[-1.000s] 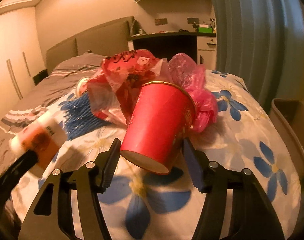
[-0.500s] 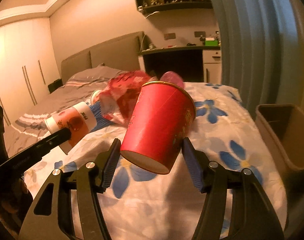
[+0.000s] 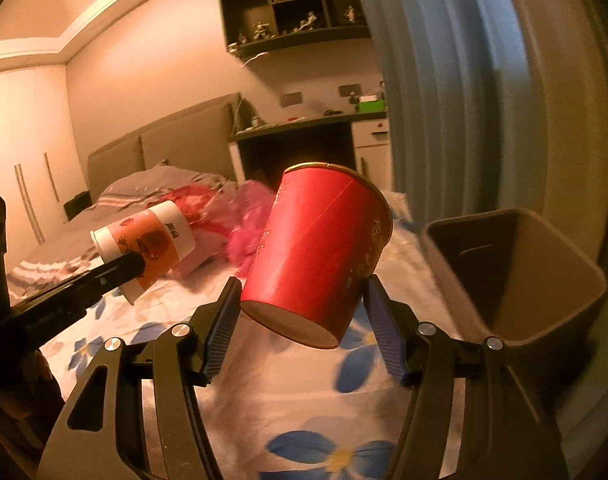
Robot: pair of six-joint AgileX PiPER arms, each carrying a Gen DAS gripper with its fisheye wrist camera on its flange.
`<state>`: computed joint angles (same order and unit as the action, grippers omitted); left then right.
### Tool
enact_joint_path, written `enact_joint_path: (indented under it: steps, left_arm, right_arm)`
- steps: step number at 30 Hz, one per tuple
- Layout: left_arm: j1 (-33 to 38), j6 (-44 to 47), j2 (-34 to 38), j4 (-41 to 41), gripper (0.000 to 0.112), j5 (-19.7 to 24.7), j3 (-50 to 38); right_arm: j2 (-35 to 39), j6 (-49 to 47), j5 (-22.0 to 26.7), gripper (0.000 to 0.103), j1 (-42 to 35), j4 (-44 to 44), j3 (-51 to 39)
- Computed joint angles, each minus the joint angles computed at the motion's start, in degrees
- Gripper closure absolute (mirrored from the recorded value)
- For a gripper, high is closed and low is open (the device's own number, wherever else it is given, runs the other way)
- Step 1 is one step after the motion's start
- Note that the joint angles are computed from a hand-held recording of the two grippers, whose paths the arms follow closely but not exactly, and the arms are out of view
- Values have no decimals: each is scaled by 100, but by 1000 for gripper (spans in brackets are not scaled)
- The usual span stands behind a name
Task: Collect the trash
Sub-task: 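Carry both cups over the wastebasket and open both grippers to drop them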
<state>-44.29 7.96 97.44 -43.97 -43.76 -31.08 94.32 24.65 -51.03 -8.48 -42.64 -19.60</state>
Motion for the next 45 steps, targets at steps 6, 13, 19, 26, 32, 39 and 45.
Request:
enact_joint_path:
  steps: [6, 13, 19, 26, 32, 39, 45]
  left_arm:
    - [-106, 569, 396, -36, 111, 378, -864]
    - [-209, 1107, 928, -43, 111, 834, -1903]
    - [-223, 1367, 1568, 93, 111, 1336, -3046]
    - [-255, 1741, 2398, 13, 111, 1916, -4421]
    - [-218, 2169, 3067, -253, 111, 2492, -5458]
    - [-165, 2999, 3630, -1029, 111, 3006, -6342]
    - [-127, 3860, 4034, -1848, 110, 3382, -7002]
  right_arm:
    - [33, 63, -125, 42, -649, -287, -139]
    - [251, 125, -310, 42, -1484, -594, -404]
    - [583, 172, -378, 42, -2063, -623, -800]
    - [972, 248, -301, 42, -2460, -567, -1331]
    - [1208, 290, -284, 42, -2599, -536, -1575]
    - [1439, 334, -175, 42, -2618, -475, -1850]
    - [1583, 443, -71, 42, -2636, -525, -2055]
